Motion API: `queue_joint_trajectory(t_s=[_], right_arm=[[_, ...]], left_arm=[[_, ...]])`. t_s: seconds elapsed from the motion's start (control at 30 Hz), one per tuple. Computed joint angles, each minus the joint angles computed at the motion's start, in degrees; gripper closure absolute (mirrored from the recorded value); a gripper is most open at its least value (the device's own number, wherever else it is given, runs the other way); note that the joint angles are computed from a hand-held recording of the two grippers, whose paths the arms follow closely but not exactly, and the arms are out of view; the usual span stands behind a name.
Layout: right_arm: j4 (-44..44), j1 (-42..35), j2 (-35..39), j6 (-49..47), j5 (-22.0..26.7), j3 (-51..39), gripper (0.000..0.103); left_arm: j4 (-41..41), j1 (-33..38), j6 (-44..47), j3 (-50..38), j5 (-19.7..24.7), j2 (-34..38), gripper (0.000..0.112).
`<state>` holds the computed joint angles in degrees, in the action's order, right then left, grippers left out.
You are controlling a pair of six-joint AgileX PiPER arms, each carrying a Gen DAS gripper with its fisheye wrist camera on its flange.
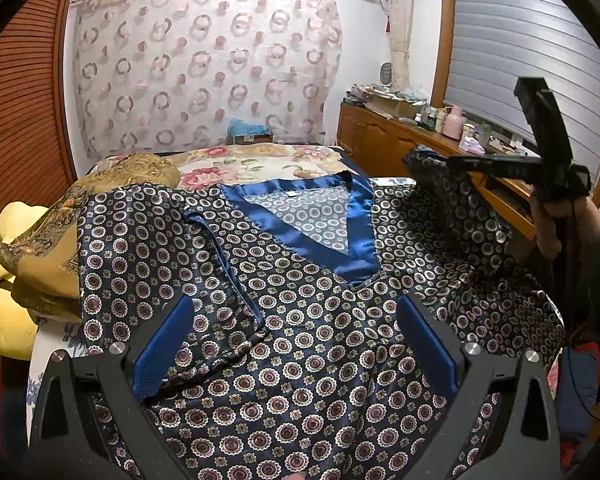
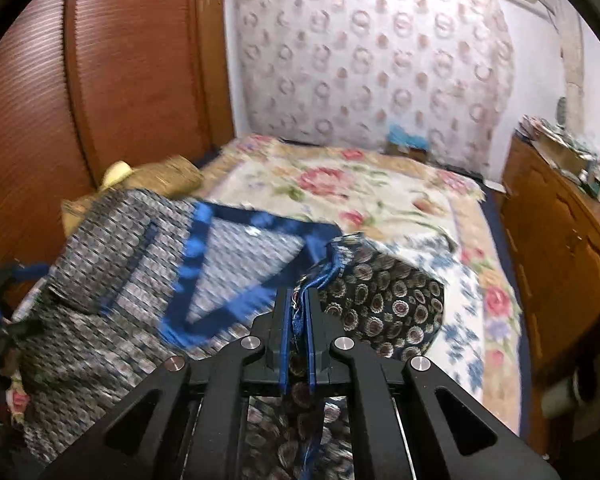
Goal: Fold small clothes
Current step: 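Lower the folded robe edge with the right gripper and open it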
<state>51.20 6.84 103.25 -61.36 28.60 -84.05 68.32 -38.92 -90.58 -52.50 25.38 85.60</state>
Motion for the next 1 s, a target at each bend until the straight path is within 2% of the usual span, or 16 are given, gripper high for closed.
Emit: queue_joint_trajectory(t_s=[0.07,0.2,0.3,0.43,0.67,0.73,0.8,0.93,1.0], right_arm=[[2.09,-1.03,-0.16,-2.52,0.53,0.45,0.083],[-0.31,-2.35,-0.41,-1.4,-1.4,2.19,0.083],[-9.01,-2.66,0.5,6.65,-3.91,2.69,0.082],[-16.55,-4.23,3.03,14.49,-4.0,2.96,0.082],[-23.05,-4.73,10.12,23.58,0.3,-3.13,0.082],[-27.02,-3.05,13.77,29.01,4.09,-9.34,0.082],[-28.88,-2.29,14.73,31.49,5.87,-11.83,0.082],[-28.51,-1.54,15.24,31.91,5.02,-12.43,0.082],[-30.97,-0.93,15.32,33.74,4.68,-12.5,0.082]], left_arm=[[0.32,0.07,-0.54,0.5,-0.07,-0.23,0.01],[1.19,0.29,-1.56,1.0,-0.35,-0.51,0.01],[1.36,0.32,-2.0,1.09,-0.43,-0.53,0.01],[1.11,0.48,-1.62,0.96,-0.68,-0.32,0.01],[-0.11,-0.1,-0.03,-0.02,-0.1,0.61,0.01],[-0.31,-0.05,0.27,-0.08,-0.13,0.72,0.01],[-0.11,0.12,-0.02,0.14,-0.26,0.7,0.01],[0.14,0.67,-0.56,0.39,-0.79,0.95,0.01],[0.28,0.78,-0.83,0.48,-0.94,1.03,0.01]])
